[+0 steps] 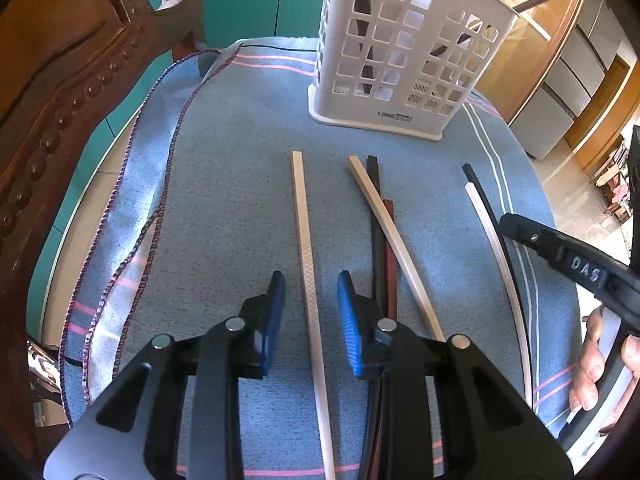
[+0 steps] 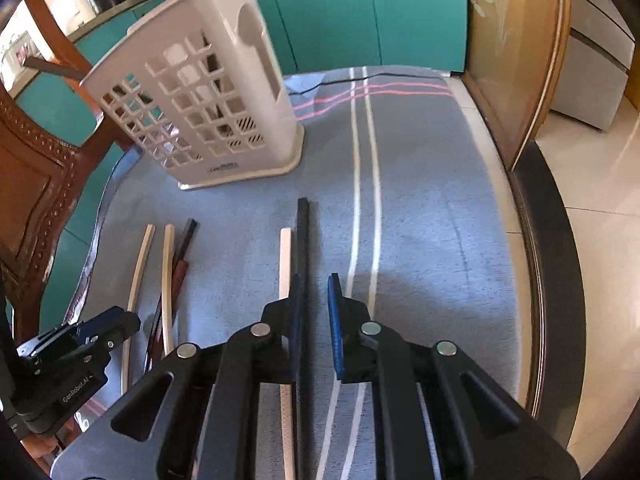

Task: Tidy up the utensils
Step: 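Close the right gripper on a black chopstick beside a light wooden one, then close the left gripper on a light wooden chopstick while the right lifts its black one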

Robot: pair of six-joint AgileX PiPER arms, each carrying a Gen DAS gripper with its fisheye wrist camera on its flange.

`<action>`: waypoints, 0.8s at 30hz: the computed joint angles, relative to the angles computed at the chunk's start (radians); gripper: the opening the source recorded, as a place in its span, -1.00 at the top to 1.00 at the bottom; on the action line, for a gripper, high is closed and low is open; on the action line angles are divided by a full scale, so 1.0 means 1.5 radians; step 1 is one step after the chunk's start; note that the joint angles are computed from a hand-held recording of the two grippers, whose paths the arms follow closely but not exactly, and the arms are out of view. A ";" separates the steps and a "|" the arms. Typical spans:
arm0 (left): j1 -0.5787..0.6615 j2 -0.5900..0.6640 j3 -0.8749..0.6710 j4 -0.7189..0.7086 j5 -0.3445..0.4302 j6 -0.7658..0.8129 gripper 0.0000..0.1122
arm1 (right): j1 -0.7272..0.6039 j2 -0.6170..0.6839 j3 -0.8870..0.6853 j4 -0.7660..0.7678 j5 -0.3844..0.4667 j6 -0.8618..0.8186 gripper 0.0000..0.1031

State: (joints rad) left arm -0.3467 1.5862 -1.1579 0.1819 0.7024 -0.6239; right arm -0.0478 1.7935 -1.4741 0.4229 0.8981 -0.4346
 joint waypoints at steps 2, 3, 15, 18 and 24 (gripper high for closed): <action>-0.003 0.000 0.000 0.006 0.001 -0.004 0.47 | 0.017 0.006 -0.005 -0.026 -0.001 0.006 0.74; -0.004 0.001 0.000 0.008 0.001 -0.006 0.47 | 0.032 0.000 0.007 -0.056 -0.022 0.016 0.73; 0.045 -0.013 0.017 -0.056 -0.011 0.055 0.62 | 0.061 -0.004 0.014 -0.130 -0.049 0.072 0.87; 0.057 -0.011 0.016 -0.068 -0.014 0.062 0.62 | 0.049 0.001 0.007 -0.111 -0.037 0.064 0.87; 0.022 0.053 -0.069 0.008 0.037 0.019 0.36 | 0.082 -0.012 0.024 -0.169 -0.063 0.088 0.79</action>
